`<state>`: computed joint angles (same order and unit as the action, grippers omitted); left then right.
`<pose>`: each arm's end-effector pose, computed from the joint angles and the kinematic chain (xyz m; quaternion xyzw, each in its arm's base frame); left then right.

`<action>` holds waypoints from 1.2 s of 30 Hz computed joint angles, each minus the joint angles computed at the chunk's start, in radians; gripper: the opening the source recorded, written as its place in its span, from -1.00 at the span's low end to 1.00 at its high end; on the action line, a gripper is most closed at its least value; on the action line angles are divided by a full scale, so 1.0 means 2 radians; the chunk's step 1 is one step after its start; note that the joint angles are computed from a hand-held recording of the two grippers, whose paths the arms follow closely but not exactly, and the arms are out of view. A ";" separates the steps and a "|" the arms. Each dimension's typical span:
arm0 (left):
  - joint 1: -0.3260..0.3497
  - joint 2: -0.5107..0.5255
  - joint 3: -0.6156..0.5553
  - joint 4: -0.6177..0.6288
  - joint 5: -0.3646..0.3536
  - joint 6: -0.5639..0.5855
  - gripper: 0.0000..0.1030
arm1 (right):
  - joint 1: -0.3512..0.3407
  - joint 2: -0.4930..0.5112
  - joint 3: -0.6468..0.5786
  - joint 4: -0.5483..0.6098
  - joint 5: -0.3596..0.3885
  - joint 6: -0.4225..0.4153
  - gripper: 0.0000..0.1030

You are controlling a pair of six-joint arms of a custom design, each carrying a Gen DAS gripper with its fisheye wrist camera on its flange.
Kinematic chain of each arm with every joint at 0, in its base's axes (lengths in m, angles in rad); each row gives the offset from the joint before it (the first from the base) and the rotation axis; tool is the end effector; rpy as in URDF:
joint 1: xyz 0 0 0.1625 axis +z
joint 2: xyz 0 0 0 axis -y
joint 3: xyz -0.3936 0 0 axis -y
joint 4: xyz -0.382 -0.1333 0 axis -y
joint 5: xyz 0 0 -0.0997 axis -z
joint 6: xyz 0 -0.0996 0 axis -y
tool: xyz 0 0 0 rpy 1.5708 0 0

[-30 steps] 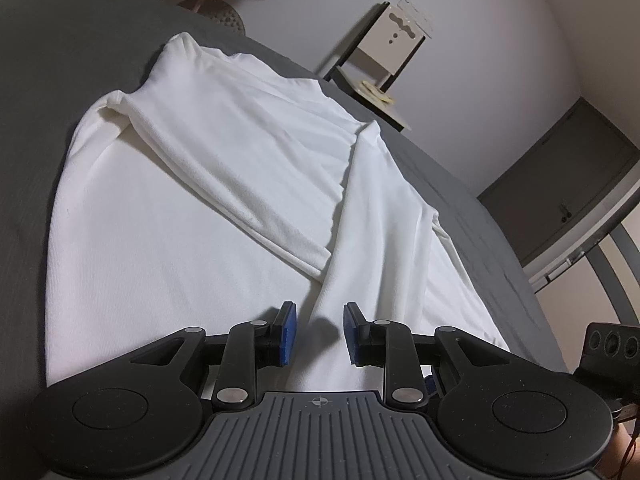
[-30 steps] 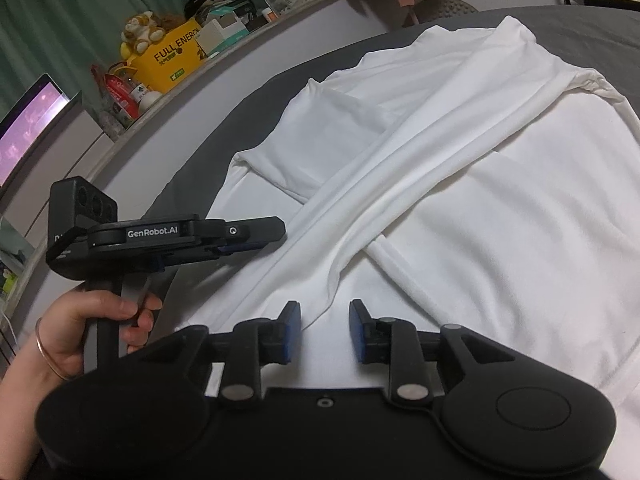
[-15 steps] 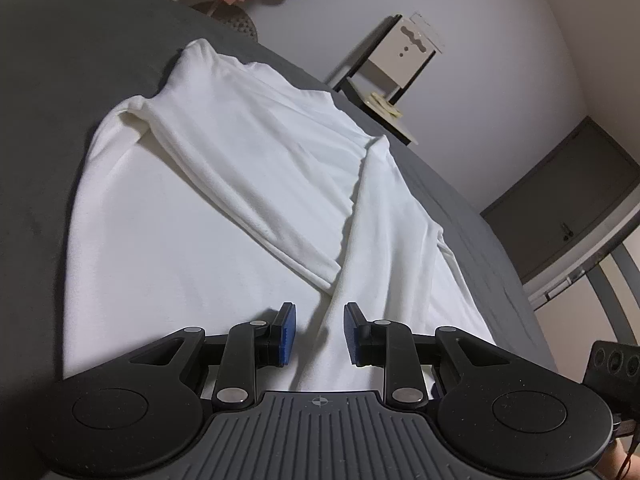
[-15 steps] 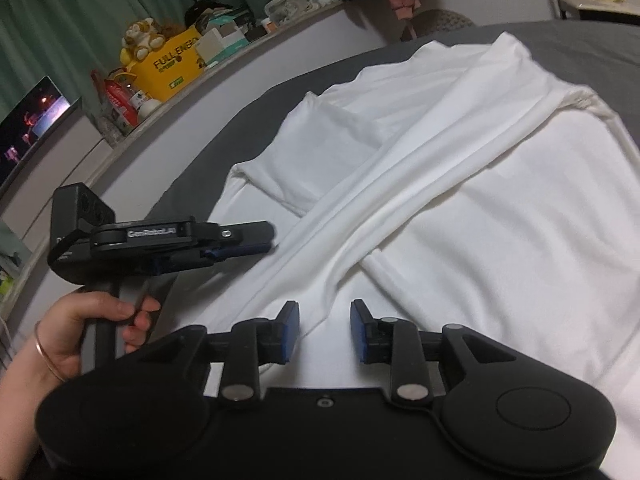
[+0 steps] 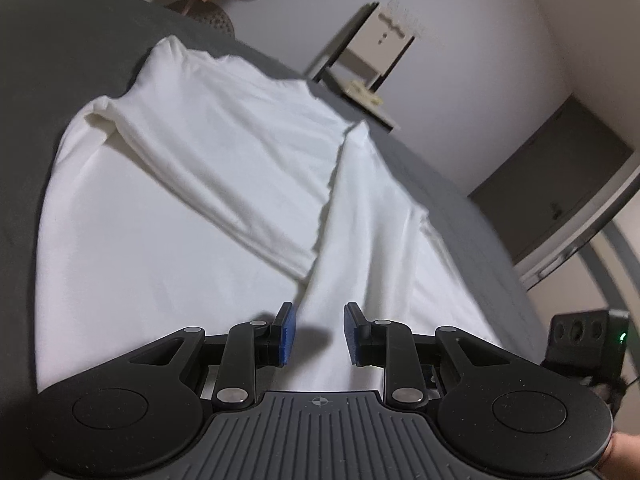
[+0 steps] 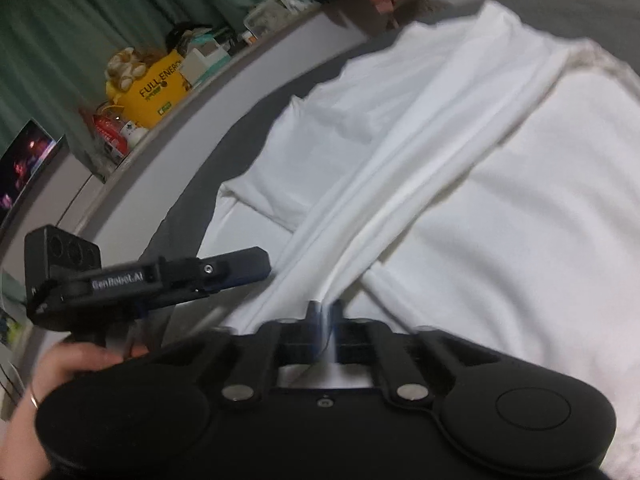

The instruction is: Fold clothes

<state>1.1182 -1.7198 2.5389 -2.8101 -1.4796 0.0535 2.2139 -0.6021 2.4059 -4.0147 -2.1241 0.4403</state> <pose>-0.0180 -0.3626 0.2228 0.2354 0.9483 -0.2130 0.0024 0.2847 -0.2449 0.0053 0.0069 -0.9171 0.3930 0.0661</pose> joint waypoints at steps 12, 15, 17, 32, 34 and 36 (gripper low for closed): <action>-0.012 -0.005 0.003 0.007 0.020 0.009 -0.48 | 0.029 -0.033 0.025 0.056 -0.032 0.113 -0.77; -0.014 -0.007 0.003 0.010 0.023 0.006 -0.48 | 0.042 -0.041 0.020 0.080 -0.029 0.112 -0.39; -0.018 -0.010 0.004 0.008 0.029 0.000 -0.48 | 0.049 -0.043 0.015 0.103 -0.024 0.112 -0.38; -0.011 -0.024 0.022 -0.159 0.048 -0.063 1.00 | 0.055 -0.184 0.015 0.181 -0.112 -0.070 -0.11; -0.013 -0.024 0.010 -0.165 0.050 -0.070 1.00 | 0.026 -0.207 0.004 0.180 -0.110 -0.154 -0.03; -0.013 -0.009 -0.017 -0.157 0.055 -0.054 1.00 | -0.013 -0.230 -0.016 0.188 -0.103 -0.242 -0.02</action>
<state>1.0922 -1.7370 2.5054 -3.1238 -1.3703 -0.0547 2.1883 -1.0630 2.3742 -3.6390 -2.3307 -0.0434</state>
